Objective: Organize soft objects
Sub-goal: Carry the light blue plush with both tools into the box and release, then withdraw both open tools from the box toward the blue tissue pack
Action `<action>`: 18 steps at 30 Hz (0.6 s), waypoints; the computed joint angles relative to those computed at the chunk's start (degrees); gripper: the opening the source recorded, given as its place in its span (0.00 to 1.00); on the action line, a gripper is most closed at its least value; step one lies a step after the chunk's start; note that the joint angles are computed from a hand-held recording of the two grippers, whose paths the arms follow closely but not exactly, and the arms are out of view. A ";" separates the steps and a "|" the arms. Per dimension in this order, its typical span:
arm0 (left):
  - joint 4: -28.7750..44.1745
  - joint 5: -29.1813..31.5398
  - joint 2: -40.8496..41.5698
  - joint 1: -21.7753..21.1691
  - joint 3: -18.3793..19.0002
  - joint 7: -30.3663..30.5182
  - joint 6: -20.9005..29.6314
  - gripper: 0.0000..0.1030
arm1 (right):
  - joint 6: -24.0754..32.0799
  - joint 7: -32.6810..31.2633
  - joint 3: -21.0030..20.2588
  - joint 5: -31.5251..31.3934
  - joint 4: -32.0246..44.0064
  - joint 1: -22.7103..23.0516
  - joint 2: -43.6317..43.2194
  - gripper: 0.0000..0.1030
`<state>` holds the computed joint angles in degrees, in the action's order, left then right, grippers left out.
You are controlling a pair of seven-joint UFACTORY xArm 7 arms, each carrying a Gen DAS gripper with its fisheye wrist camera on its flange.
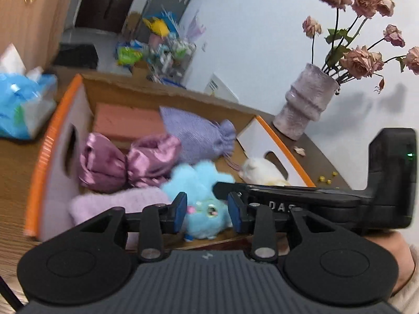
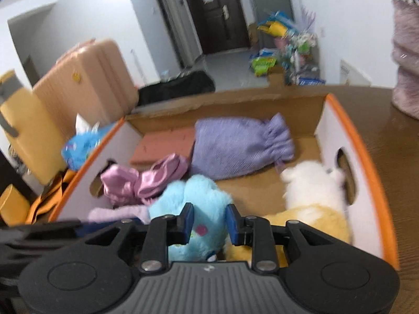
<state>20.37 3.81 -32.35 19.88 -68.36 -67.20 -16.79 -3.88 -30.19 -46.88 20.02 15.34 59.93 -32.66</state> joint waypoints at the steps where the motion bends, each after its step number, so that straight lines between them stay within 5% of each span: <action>1: -0.11 -0.33 -2.32 -1.40 0.76 -0.06 2.35 0.35 | -0.44 0.30 1.07 -0.09 0.07 -0.52 1.00 0.25; 6: -1.25 0.63 -11.01 -12.06 8.29 -3.32 14.92 0.39 | 4.75 -2.07 -3.43 2.17 3.14 2.48 0.91 0.21; 8: -0.83 1.46 -16.59 -14.97 8.69 -5.30 22.49 0.44 | 6.31 -1.87 -0.54 3.14 3.98 0.38 2.49 0.22; 12: 1.02 3.63 -23.56 -20.80 9.47 -8.41 37.34 0.47 | 9.02 1.27 15.77 0.61 2.37 -14.82 2.67 0.30; 15: 1.64 5.47 -27.80 -26.02 11.21 -9.77 45.15 0.53 | 12.92 1.30 21.78 0.41 -1.34 -23.54 -7.90 0.33; 18: 4.17 8.50 -31.46 -28.66 10.79 -11.15 53.16 0.68 | 19.12 1.21 27.68 -0.39 -4.89 -33.23 -20.90 0.45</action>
